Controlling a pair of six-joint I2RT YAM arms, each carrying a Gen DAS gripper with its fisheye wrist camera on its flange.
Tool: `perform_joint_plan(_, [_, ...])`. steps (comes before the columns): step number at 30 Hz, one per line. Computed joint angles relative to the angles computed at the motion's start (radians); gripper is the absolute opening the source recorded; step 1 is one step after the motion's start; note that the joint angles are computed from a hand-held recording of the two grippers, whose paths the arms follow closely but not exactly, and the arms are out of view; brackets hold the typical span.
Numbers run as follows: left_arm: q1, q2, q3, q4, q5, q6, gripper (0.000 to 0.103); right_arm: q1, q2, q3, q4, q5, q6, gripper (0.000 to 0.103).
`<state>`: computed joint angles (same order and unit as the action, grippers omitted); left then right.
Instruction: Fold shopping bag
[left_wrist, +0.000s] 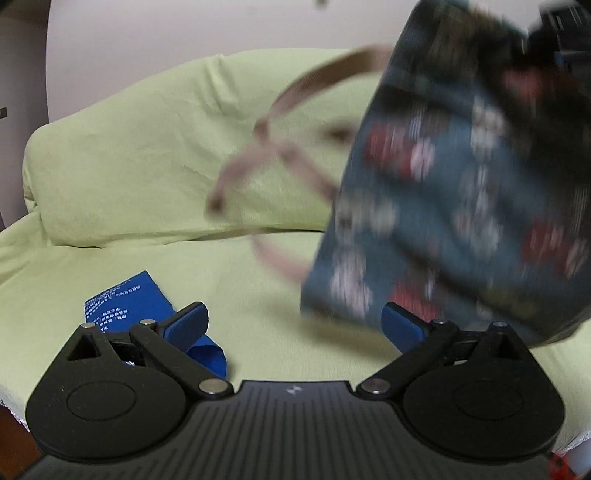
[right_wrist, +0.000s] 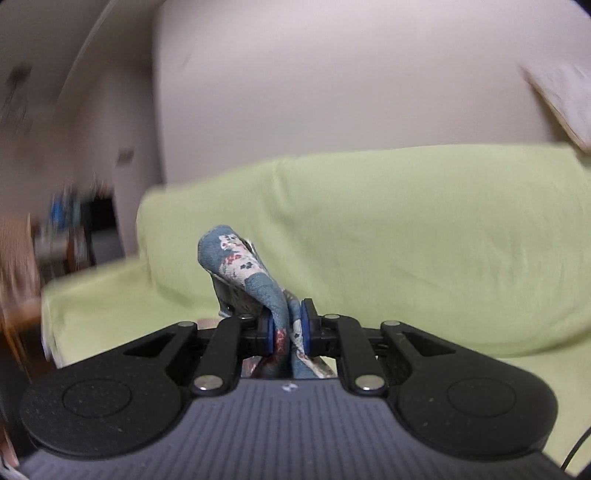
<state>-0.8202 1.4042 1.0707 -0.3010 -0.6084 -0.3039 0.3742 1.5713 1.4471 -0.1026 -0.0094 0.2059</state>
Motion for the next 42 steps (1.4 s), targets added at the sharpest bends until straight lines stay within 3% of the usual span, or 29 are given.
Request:
perform_joint_plan(3, [-0.004, 0.048, 0.031, -0.016, 0.028, -0.003, 0.101, -0.105, 0.056, 0.11, -0.059, -0.026, 0.226, 0.012])
perform_joint_plan(4, [-0.004, 0.068, 0.043, -0.018, 0.051, -0.005, 0.101, -0.137, 0.081, 0.133, -0.093, -0.007, 0.263, 0.017])
perform_joint_plan(6, [-0.011, 0.116, 0.069, -0.02, 0.09, -0.014, 0.101, -0.186, 0.159, 0.177, -0.192, 0.126, 0.279, 0.042])
perform_joint_plan(7, [-0.015, 0.143, 0.085, -0.024, 0.11, -0.018, 0.101, -0.207, 0.21, 0.206, -0.253, 0.214, 0.283, 0.062])
perform_joint_plan(8, [-0.018, 0.169, 0.101, -0.027, 0.129, -0.019, 0.101, -0.227, 0.271, 0.246, -0.317, 0.303, 0.293, 0.069])
perform_joint_plan(9, [-0.022, 0.196, 0.118, -0.029, 0.146, -0.018, 0.101, -0.248, 0.301, 0.245, -0.365, 0.351, 0.308, 0.069])
perform_joint_plan(10, [-0.029, 0.223, 0.13, -0.029, 0.162, -0.018, 0.101, -0.281, 0.298, 0.201, -0.38, 0.333, 0.331, 0.069])
perform_joint_plan(16, [-0.011, 0.386, 0.232, -0.105, 0.27, -0.055, 0.101, -0.43, 0.033, -0.386, -0.098, -0.038, 0.428, 0.078])
perform_joint_plan(19, [-0.013, 0.392, 0.205, -0.132, 0.303, -0.15, 0.101, -0.437, -0.029, -0.538, -0.024, -0.154, 0.458, 0.079])
perform_joint_plan(22, [0.027, 0.375, 0.173, -0.123, 0.379, -0.238, 0.101, -0.465, -0.009, -0.588, 0.063, -0.26, 0.447, 0.079])
perform_joint_plan(24, [0.045, 0.37, 0.155, -0.11, 0.4, -0.268, 0.101, -0.51, 0.028, -0.554, 0.032, -0.339, 0.402, 0.075])
perform_joint_plan(25, [0.046, 0.376, 0.157, -0.108, 0.397, -0.269, 0.101, -0.503, 0.057, -0.543, 0.033, -0.348, 0.402, 0.068])
perform_joint_plan(28, [0.049, 0.409, 0.175, -0.087, 0.405, -0.249, 0.101, -0.495, 0.087, -0.581, 0.111, -0.385, 0.402, 0.01])
perform_joint_plan(29, [0.053, 0.421, 0.185, -0.08, 0.415, -0.249, 0.101, -0.499, 0.065, -0.598, 0.11, -0.378, 0.384, 0.006])
perform_joint_plan(33, [0.055, 0.491, 0.273, -0.057, 0.427, -0.233, 0.101, -0.479, -0.11, -0.715, 0.233, -0.272, 0.315, 0.004])
perform_joint_plan(37, [0.03, 0.647, 0.494, -0.093, 0.407, -0.161, 0.1, -0.456, -0.289, -0.822, 0.287, 0.051, 0.323, 0.004])
perform_joint_plan(39, [0.023, 0.743, 0.637, -0.154, 0.382, -0.111, 0.1, -0.482, -0.278, -0.814, 0.217, 0.165, 0.413, 0.005])
perform_joint_plan(41, [0.011, 0.803, 0.747, -0.222, 0.378, -0.091, 0.099, -0.562, -0.176, -0.735, 0.072, 0.078, 0.469, 0.01])
perform_joint_plan(42, [0.011, 0.794, 0.745, -0.23, 0.388, -0.093, 0.099, -0.608, -0.152, -0.736, 0.064, -0.008, 0.49, 0.013])
